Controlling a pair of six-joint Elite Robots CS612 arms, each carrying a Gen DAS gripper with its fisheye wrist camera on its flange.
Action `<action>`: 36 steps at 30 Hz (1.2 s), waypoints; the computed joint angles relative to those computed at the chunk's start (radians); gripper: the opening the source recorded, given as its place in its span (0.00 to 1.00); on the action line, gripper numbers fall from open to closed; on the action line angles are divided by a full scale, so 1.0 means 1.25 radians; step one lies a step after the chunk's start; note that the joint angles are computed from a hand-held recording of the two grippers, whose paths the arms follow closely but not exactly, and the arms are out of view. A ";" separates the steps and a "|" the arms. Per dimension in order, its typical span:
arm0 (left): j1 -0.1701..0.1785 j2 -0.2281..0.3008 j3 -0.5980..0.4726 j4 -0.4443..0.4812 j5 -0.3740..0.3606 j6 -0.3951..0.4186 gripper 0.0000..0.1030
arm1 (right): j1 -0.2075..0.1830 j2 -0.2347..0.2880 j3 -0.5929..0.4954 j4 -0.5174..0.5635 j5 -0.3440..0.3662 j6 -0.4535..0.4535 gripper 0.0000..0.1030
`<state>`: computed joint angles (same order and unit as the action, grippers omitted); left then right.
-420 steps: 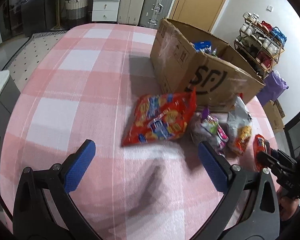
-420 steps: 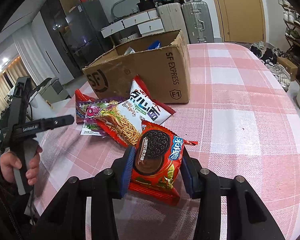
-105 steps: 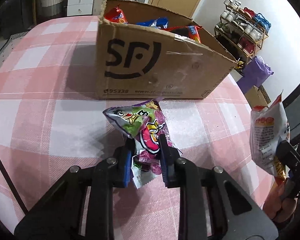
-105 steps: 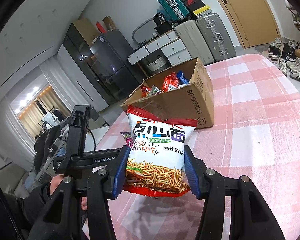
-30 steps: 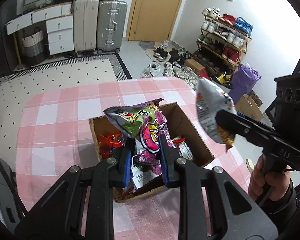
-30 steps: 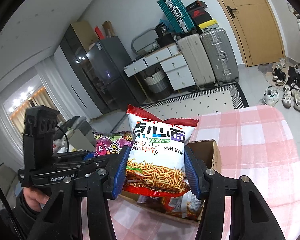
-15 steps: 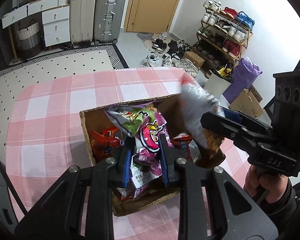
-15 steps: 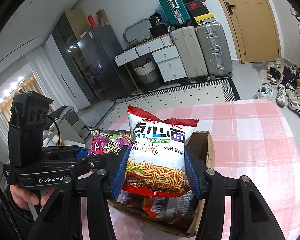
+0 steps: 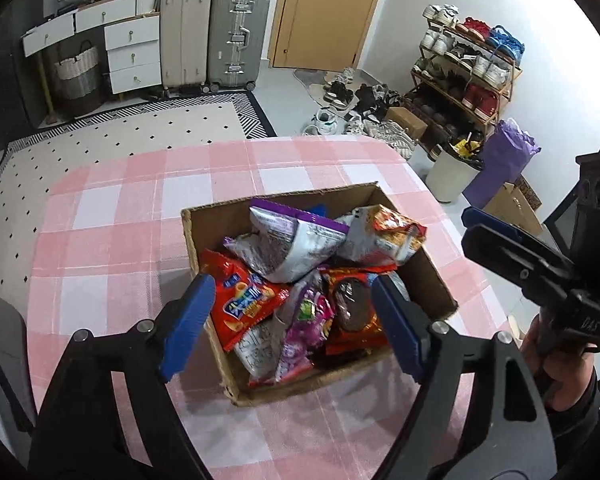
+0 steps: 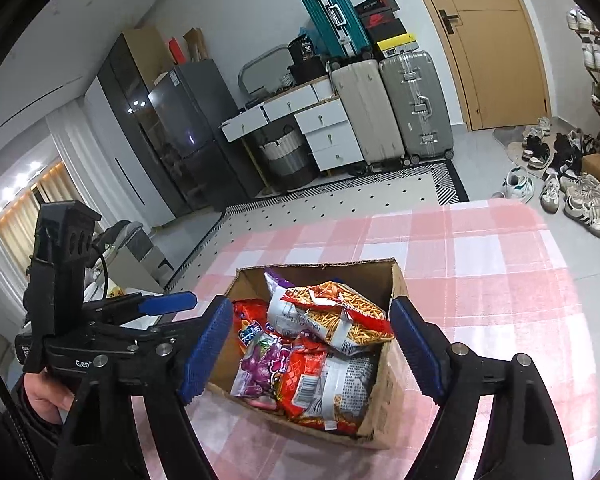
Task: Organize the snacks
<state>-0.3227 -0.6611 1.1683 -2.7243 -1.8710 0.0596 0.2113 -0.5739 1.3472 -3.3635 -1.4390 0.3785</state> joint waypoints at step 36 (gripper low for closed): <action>0.024 -0.173 0.342 -0.438 0.021 -0.056 0.99 | 0.061 -0.126 0.254 -0.288 -0.155 -0.079 0.99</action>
<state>-0.2928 -0.8769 1.5960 -3.2723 -1.8451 -0.0109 0.2875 -0.7314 1.6643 -3.7236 -1.6329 0.2794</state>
